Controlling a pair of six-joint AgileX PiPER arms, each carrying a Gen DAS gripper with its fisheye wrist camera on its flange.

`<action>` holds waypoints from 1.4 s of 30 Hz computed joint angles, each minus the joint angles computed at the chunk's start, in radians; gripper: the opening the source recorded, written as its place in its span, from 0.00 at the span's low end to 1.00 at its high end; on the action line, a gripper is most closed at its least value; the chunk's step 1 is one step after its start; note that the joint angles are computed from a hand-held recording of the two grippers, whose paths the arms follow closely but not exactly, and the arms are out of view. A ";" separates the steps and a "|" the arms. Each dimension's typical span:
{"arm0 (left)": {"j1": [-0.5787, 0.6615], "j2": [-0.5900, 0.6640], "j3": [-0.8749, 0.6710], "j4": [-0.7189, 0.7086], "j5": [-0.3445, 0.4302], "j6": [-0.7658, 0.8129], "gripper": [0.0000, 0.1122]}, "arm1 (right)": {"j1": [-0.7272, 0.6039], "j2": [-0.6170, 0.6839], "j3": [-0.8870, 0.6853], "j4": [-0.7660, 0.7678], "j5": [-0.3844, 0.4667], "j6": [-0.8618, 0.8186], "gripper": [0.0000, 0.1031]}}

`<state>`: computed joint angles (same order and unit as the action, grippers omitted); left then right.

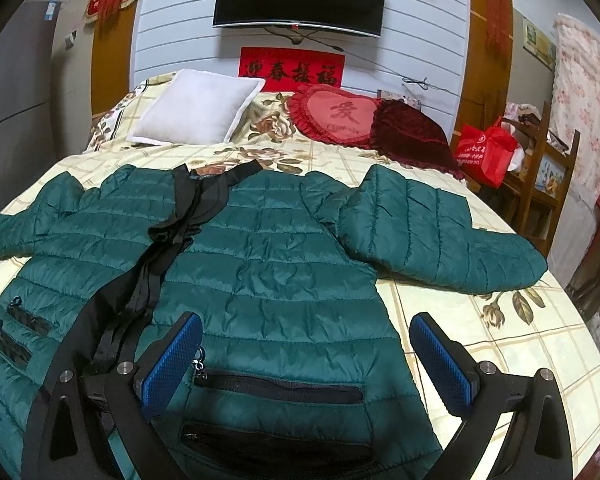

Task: Fold large clothes
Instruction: 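Carry the held sleeve with the left gripper across the jacket body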

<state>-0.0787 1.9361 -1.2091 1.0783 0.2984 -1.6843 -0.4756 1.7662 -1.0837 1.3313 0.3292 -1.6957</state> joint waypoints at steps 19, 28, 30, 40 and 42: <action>-0.414 0.226 -0.657 -0.844 0.039 0.951 0.06 | -0.060 0.017 -0.058 -0.233 0.056 0.246 1.00; -0.398 0.123 -0.360 -0.365 0.042 0.434 0.07 | -0.071 0.029 -0.076 -0.221 0.108 0.269 1.00; -0.378 0.068 -0.261 -0.225 0.037 0.234 0.10 | -0.062 0.019 -0.059 -0.169 0.108 0.213 1.00; -0.445 0.071 -0.264 -0.114 0.193 0.302 0.56 | 0.039 -0.034 0.058 0.091 -0.014 -0.153 1.00; -0.484 0.128 -0.342 -0.103 0.281 0.502 0.56 | 0.044 -0.029 0.057 0.091 -0.028 -0.154 1.00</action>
